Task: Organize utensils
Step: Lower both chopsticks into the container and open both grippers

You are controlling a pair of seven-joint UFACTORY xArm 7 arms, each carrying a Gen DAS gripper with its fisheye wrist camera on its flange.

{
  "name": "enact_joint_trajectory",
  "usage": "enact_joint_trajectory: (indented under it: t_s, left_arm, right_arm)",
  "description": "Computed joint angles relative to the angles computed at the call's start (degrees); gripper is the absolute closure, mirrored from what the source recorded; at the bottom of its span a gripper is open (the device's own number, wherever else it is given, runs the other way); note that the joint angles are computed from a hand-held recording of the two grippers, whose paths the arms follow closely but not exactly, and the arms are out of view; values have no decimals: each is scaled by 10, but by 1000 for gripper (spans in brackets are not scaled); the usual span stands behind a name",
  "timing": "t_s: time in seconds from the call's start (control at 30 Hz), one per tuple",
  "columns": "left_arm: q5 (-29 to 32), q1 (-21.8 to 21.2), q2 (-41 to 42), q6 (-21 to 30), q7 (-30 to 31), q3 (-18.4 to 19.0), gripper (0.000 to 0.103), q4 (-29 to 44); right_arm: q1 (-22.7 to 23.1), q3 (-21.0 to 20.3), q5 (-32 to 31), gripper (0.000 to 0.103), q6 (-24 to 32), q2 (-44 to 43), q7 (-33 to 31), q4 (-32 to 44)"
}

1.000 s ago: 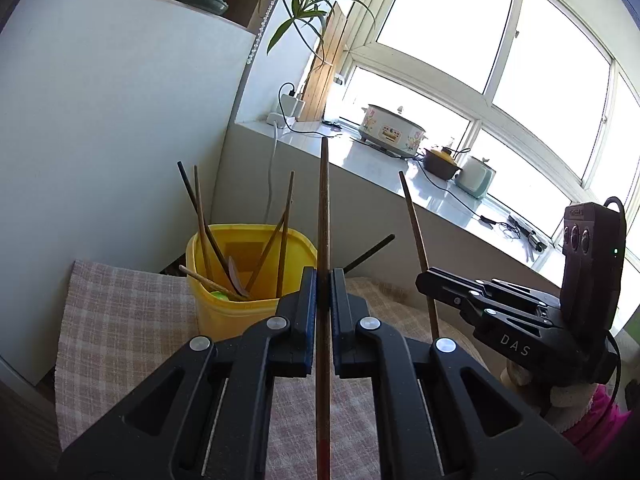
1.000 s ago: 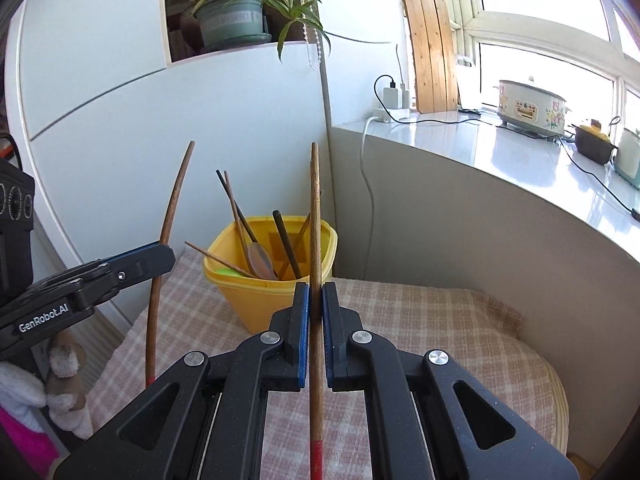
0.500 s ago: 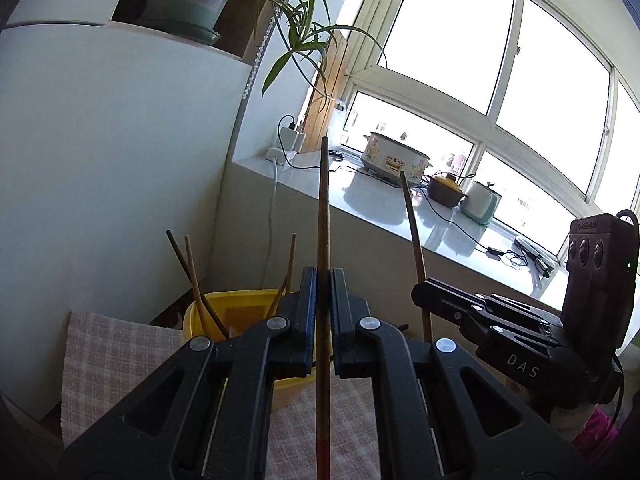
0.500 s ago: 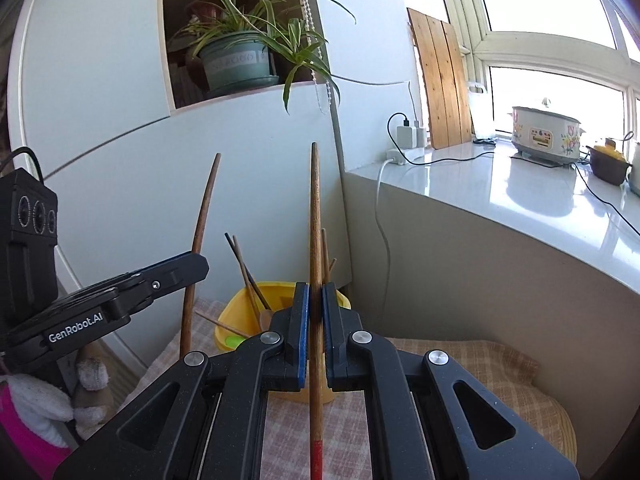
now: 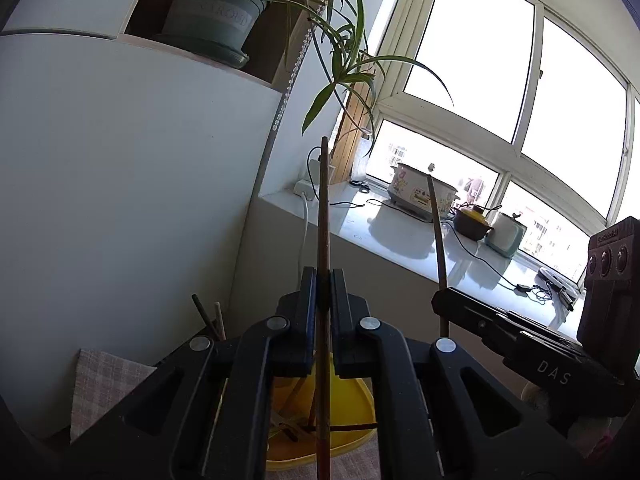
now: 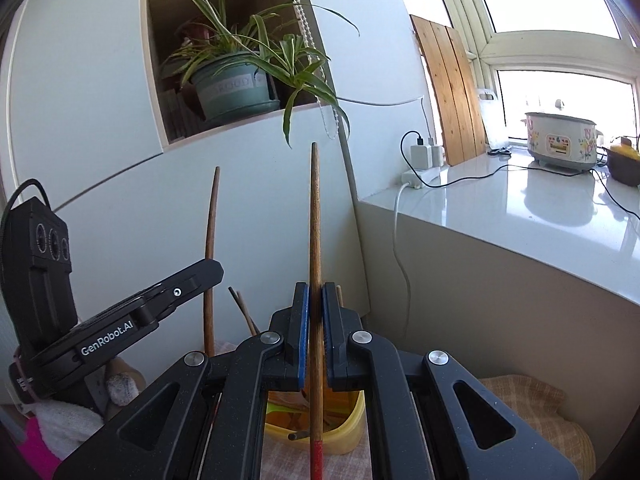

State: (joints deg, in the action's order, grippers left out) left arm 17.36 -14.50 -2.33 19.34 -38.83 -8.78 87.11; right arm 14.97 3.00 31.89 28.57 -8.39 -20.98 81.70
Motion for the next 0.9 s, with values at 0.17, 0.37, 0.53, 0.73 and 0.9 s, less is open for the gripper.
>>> enact_joint_trajectory:
  t_s: [0.17,0.37,0.53,0.73,0.9]
  left_arm:
    - [62,3,19,-2,-50,4,99,13]
    - [107,-8,37,-3,-76,13,99,22]
    - [132,-16,42,-10,-97,19,99,20]
    - [153,-19,43,-15,-110,23,99,16]
    - [152,-18,42,-21,-114,24,99,9]
  right_arm:
    - [-1,6,-7,98,-16,20,7,20]
    - [-8,20,-57,98,-52,46,19,37]
    - [-10,23,-42,98,-64,63,0,44]
    - [-7,29,-14,98,-86,66,-35,32]
    - [-5,31,14,98,-90,72,-55,31]
